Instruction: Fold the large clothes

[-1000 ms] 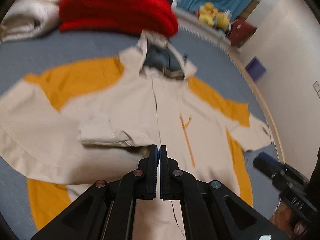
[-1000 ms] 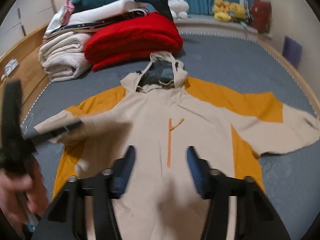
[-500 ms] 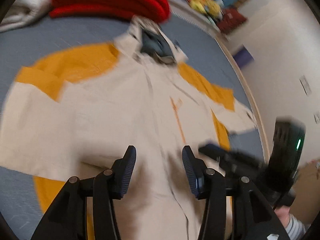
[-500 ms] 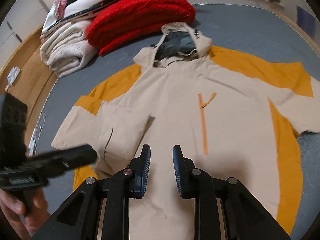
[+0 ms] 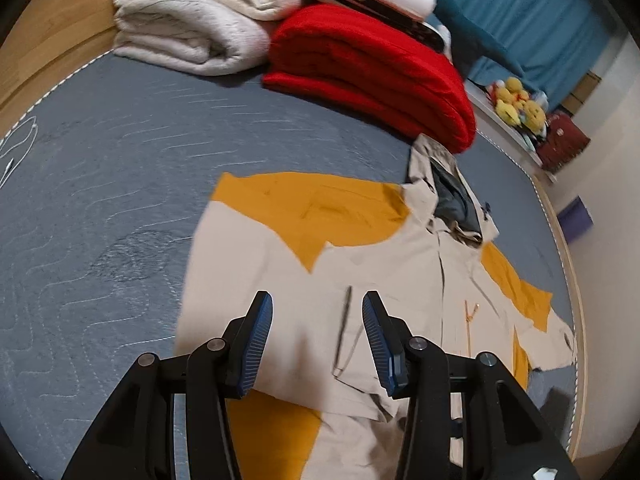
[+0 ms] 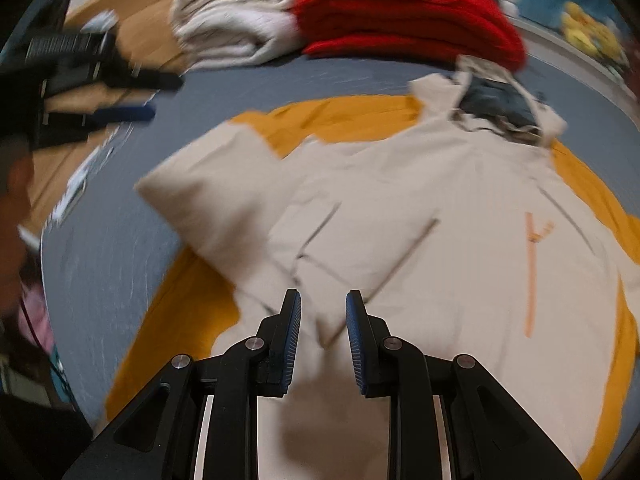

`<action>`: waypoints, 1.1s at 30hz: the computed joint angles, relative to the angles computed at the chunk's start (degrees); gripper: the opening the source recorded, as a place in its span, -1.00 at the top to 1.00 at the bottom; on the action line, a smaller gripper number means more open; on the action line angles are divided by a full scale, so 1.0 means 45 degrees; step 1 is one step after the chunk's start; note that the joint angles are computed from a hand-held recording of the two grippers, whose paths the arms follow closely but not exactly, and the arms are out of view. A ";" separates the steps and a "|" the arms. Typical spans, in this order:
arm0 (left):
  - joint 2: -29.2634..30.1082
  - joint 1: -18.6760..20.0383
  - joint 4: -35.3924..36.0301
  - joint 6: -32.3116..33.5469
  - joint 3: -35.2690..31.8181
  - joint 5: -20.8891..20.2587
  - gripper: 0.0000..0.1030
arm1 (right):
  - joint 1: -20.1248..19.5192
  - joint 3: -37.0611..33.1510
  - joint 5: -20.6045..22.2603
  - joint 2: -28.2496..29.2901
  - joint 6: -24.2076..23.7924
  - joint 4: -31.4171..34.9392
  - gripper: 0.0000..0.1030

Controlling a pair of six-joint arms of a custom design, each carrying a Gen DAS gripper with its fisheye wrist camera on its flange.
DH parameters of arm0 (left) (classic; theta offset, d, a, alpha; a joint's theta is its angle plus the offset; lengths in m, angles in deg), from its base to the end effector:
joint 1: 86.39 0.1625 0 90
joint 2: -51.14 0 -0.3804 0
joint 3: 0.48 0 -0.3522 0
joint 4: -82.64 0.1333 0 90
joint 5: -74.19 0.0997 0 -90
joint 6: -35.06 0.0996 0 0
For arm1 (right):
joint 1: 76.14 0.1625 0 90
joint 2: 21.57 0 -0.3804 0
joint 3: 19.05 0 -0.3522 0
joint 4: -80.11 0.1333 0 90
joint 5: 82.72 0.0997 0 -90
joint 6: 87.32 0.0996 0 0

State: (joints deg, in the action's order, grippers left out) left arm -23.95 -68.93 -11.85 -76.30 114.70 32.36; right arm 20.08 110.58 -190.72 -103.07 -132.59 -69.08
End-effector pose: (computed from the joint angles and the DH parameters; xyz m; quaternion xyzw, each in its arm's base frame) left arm -0.3286 -0.3209 0.1912 -0.1712 0.8613 -0.3978 0.2657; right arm 0.1461 -0.3938 0.2026 0.4134 -0.8921 0.0377 0.1786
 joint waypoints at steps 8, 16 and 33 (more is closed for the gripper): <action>-0.1077 -0.0108 0.0749 -0.0795 0.0495 0.0003 0.17 | 0.0106 0.0540 -0.1284 0.1788 -0.0841 -0.2302 0.52; -0.1204 -0.0168 0.1649 -0.1569 0.0308 0.0278 0.17 | -0.0087 0.0389 -0.0736 0.1368 -0.0398 -0.3205 0.99; 0.0227 0.0671 -0.1075 0.1137 0.0309 -0.0424 0.19 | -0.4315 -0.3329 -0.0061 0.0016 0.6702 0.0087 0.86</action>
State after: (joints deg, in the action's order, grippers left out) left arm -22.93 -65.90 -16.69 -71.18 116.09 30.45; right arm 0.66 95.60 -190.99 -102.99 -102.43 -68.68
